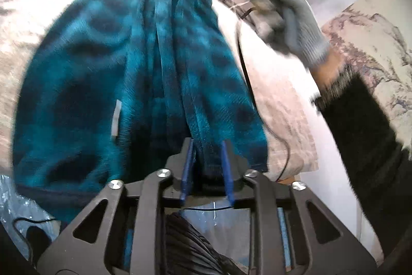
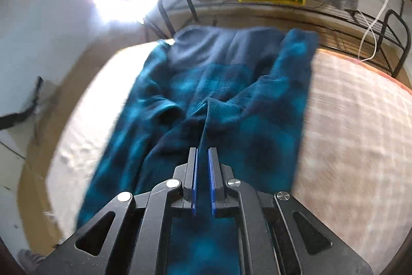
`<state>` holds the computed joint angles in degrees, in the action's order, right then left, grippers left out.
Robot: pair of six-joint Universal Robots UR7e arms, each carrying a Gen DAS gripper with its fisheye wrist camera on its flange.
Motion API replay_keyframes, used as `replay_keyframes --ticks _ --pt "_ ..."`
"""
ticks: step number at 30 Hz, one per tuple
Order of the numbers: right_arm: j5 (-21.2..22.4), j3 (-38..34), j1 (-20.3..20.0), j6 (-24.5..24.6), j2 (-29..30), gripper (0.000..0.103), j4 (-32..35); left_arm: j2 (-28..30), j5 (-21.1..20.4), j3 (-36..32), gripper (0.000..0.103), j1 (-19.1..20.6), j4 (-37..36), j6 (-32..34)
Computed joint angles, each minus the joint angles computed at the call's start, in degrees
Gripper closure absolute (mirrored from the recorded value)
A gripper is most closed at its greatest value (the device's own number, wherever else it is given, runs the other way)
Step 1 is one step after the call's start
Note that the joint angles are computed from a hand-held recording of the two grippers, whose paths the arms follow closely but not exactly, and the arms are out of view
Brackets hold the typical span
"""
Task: Fold large clothes
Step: 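Release the shirt with both tools and smooth the folded stack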
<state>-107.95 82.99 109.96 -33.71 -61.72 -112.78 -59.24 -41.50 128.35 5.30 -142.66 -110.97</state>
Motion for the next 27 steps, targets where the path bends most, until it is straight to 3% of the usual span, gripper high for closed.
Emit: replay_keyframes --ticks 3,5,7,9,13,16,19,24,25,26,27 --pt "2.2 1.3 -0.4 -0.9 -6.7 0.091 4.5 -4.7 1.0 0.3 0.069 -3.3 9.8 -5.6" --pt "4.0 3.1 -1.1 -1.1 -11.7 0.062 7.0 -8.3 1.0 1.0 0.064 -5.6 16.8 -10.4" --pt "5.3 6.1 -2.2 -1.4 -16.9 0.051 7.6 -11.5 0.4 1.4 0.054 -7.5 24.2 -15.7" --pt "5.1 8.1 -3.6 -0.3 -20.7 0.050 10.7 -15.2 -1.5 2.2 0.052 -9.7 33.6 -22.8" --pt "3.4 14.2 -7.4 4.1 -27.7 0.050 17.0 -20.7 -5.5 4.9 0.045 -11.8 41.7 -31.8" --pt "3.2 19.1 -10.5 6.8 -31.0 0.050 19.6 -24.7 -8.1 10.1 0.044 -13.3 38.4 -35.8" --pt "2.9 22.3 -12.5 8.1 -32.3 0.050 20.4 -26.7 -9.5 15.9 0.043 -13.6 29.3 -37.4" --pt "5.5 24.9 -15.8 9.4 -31.8 0.050 20.5 -25.7 -8.9 22.2 0.044 -14.5 15.8 -39.2" --pt "6.5 25.0 -16.4 8.8 -32.4 0.052 21.0 -24.7 -8.4 22.7 0.044 -14.5 13.8 -38.5" --pt "7.9 24.3 -16.9 8.5 -31.9 0.069 22.6 -24.0 -8.1 22.8 0.044 -14.5 12.5 -37.4" --pt "8.6 24.0 -17.3 8.3 -31.9 0.075 23.7 -23.2 -7.7 22.9 0.045 -14.1 10.4 -35.4"
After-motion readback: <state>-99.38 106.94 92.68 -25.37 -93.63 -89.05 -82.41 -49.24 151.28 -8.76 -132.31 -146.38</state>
